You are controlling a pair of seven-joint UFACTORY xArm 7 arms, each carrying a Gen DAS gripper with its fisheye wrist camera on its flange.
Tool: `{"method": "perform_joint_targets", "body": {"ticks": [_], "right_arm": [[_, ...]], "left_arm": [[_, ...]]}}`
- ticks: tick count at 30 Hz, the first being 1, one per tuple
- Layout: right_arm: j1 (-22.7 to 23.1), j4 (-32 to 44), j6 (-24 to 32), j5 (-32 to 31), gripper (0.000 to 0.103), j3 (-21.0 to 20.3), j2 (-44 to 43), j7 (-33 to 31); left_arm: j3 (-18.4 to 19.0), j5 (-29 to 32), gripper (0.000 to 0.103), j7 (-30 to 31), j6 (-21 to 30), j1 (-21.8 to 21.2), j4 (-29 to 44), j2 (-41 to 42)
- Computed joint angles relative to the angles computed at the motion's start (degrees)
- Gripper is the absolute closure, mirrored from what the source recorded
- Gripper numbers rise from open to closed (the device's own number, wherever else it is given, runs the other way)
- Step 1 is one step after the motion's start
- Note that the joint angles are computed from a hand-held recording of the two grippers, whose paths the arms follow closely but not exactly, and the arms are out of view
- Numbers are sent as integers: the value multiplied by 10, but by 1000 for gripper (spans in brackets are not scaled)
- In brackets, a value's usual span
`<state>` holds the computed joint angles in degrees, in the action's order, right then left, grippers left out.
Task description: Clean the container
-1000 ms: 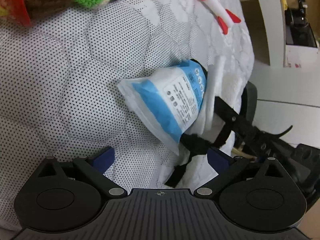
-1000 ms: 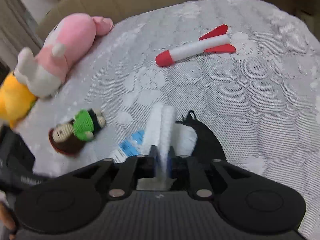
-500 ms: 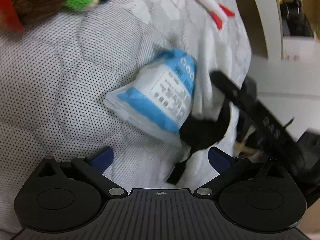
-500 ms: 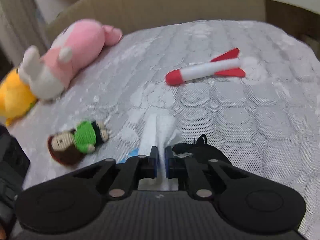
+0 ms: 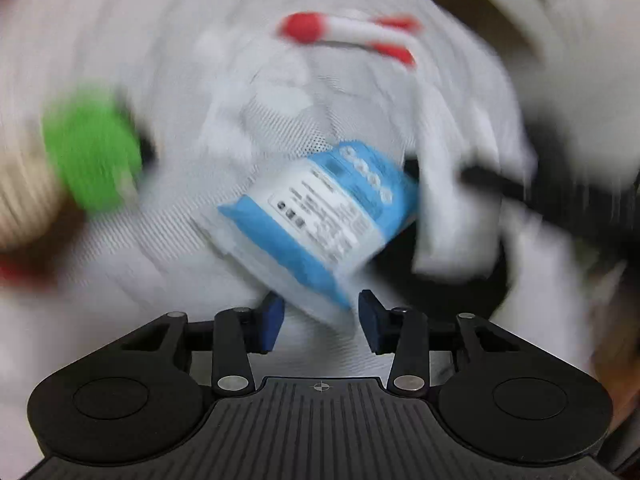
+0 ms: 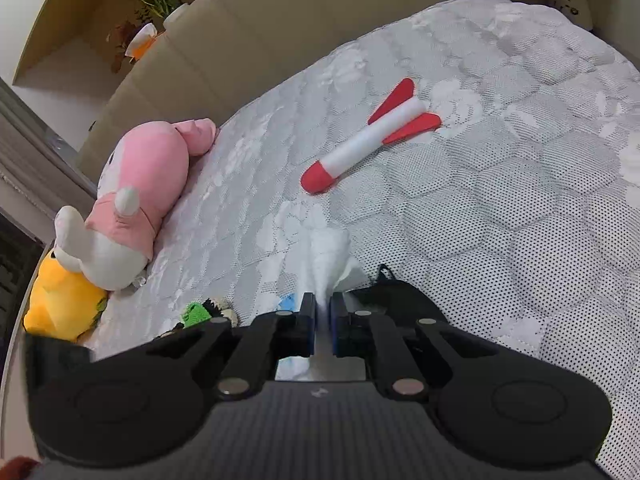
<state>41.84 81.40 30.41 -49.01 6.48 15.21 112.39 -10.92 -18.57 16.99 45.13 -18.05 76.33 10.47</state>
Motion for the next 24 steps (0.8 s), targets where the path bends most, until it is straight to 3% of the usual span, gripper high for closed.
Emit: {"method": "perform_joint_targets", "body": {"ticks": [5, 7, 9, 12, 13, 14, 16, 20, 24], "right_arm": [[1, 8, -8, 8, 95, 1, 8, -10], [1, 30, -25, 11, 95, 1, 26, -32], [2, 64, -37, 27, 95, 1, 53, -79], [4, 144, 38, 95, 94, 22, 108, -231], [11, 169, 80, 110, 91, 24, 123, -273], [19, 186, 107, 117, 86, 21, 132, -298], [31, 185, 109, 120, 75, 5, 131, -306], [41, 183, 66, 134, 57, -18, 136, -317], [52, 231, 88, 157, 54, -25, 173, -390]], "left_arm": [[3, 98, 59, 95, -45, -11, -85, -63], [8, 78, 56, 140, -35, -5, -109, -90], [10, 38, 47, 133, -8, -4, -94, -72], [19, -40, 30, 103, 30, 13, -65, -50], [23, -71, 20, 89, 43, 22, -53, -41], [26, -102, 17, 73, 55, 32, -40, -31], [29, -138, 15, 37, 70, 48, -18, -11], [27, -101, 15, -4, 60, 50, -4, 9], [20, -73, 13, 6, 57, 48, -10, 4]]}}
